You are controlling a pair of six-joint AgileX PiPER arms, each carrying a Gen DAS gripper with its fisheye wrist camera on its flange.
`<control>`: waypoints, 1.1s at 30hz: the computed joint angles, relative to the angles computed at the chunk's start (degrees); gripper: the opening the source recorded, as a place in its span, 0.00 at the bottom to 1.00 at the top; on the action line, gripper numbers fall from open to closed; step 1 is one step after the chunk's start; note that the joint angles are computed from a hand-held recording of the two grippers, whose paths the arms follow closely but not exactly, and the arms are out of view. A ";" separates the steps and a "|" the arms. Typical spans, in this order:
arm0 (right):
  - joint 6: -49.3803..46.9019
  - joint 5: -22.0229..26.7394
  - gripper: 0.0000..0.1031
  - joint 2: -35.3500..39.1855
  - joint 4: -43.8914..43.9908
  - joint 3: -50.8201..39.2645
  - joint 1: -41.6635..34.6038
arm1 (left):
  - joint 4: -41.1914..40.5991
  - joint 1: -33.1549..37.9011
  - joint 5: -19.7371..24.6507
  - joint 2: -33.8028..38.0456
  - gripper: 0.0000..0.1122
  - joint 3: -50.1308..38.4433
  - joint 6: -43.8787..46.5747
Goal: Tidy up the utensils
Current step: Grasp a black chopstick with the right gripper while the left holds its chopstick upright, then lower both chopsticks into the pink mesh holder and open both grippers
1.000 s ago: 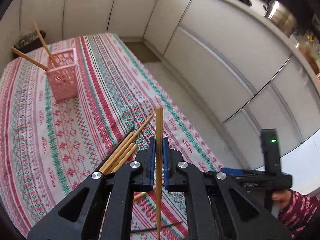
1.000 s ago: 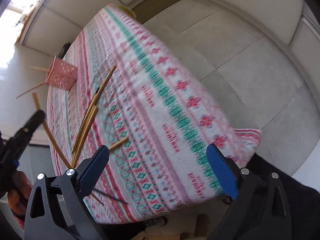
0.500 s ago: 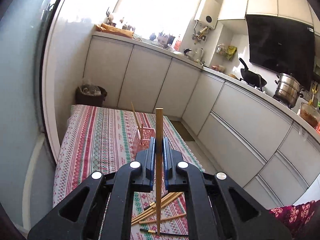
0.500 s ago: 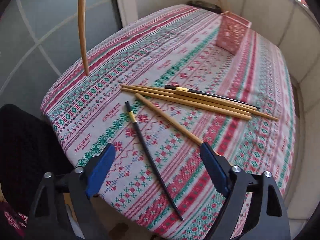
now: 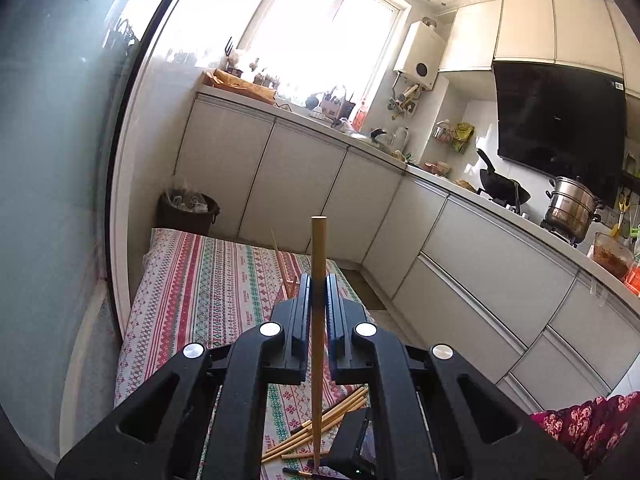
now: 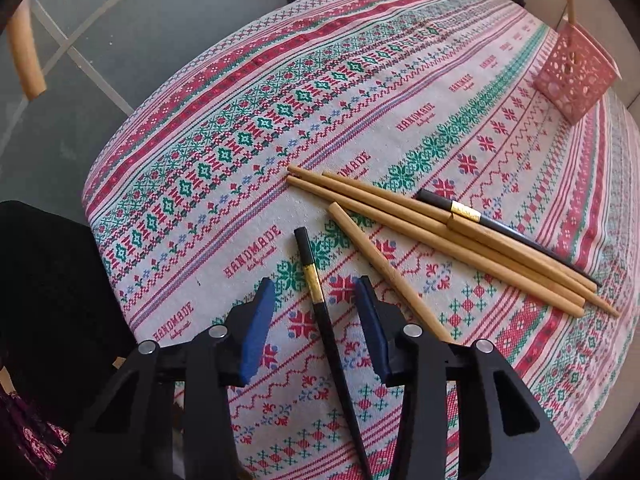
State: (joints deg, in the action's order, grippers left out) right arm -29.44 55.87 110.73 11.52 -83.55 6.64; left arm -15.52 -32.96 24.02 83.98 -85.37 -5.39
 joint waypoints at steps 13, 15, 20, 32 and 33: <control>6.70 -4.49 0.07 -7.93 -0.72 9.61 -3.10 | 14.36 -3.88 -0.66 -1.47 0.06 0.12 -13.24; 6.90 -6.77 0.07 -11.84 0.09 12.41 -5.42 | 15.34 -4.55 -0.11 -0.58 0.06 -0.70 -14.22; 7.90 -14.92 0.07 -21.95 2.80 17.36 -10.00 | 21.78 -7.72 1.78 2.55 0.06 -3.93 -20.37; 13.06 -23.55 0.07 -33.10 3.77 15.87 -17.06 | 36.44 -16.52 8.96 11.59 0.06 -14.11 -33.79; 11.81 -23.17 0.07 -33.18 5.44 15.04 -17.92 | 37.69 -16.94 9.56 12.18 0.06 -14.99 -34.98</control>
